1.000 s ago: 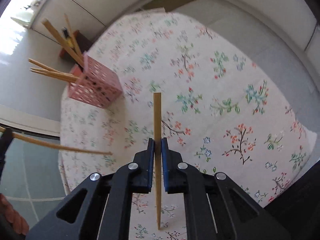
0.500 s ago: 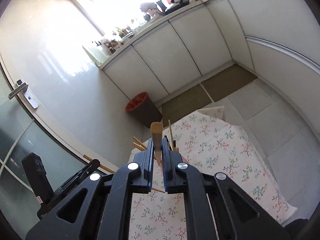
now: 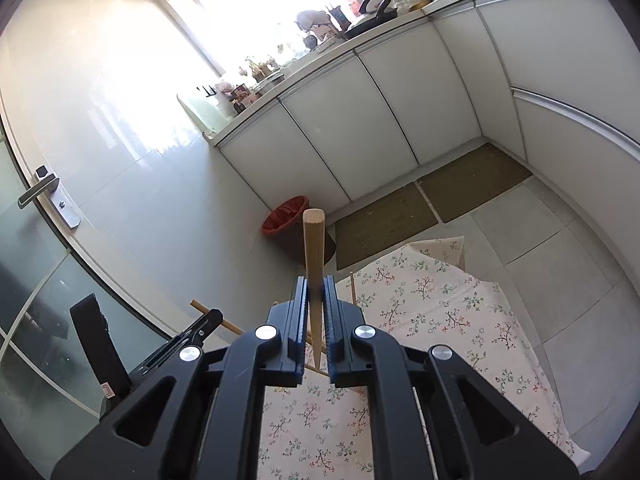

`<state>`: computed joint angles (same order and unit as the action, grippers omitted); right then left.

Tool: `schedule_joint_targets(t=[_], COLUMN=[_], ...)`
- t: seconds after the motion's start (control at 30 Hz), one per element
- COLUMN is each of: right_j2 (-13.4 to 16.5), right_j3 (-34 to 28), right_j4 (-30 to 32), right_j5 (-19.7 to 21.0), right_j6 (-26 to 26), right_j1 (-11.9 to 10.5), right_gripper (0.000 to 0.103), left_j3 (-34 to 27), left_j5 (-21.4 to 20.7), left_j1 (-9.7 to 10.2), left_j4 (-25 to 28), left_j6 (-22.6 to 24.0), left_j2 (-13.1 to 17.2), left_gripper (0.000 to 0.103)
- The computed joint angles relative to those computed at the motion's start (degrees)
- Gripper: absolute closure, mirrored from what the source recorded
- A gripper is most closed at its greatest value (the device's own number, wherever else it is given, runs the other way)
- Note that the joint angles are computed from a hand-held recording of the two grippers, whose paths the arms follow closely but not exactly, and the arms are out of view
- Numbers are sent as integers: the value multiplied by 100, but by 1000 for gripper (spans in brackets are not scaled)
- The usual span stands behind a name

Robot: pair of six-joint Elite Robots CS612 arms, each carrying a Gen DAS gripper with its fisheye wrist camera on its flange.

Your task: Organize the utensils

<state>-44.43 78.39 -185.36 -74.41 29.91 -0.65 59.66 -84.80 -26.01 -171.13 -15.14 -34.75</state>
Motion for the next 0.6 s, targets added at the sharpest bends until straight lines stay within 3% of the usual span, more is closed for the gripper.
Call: schedule_joint_targets(t=[0.27, 0.37, 0.4, 0.47, 0.5, 0.6], right_j2=[143, 199, 220, 264, 292, 384], right_j3=[-189, -277, -319, -393, -441, -611], right_j4=[105, 214, 259, 332, 369, 517], right_j5=[-140, -216, -247, -317, -349, -419], right_j6=[-87, -171, -204, -279, -311, -401], right_j1=[40, 81, 95, 128, 144, 181], right_gripper=[95, 95, 95, 95, 95, 95], left_j3=[-285, -370, -426, -420, -342, -46], left_j5=[110, -68, -246, -366, -370, -220], left_j1=[12, 27, 37, 53, 74, 151], left_j4=[98, 311, 586, 762, 625, 51], left_j6=[-78, -25, 115, 56, -107, -596], left_j2=[260, 333, 345, 335, 304, 152], left_gripper=[97, 96, 93, 76, 70, 67])
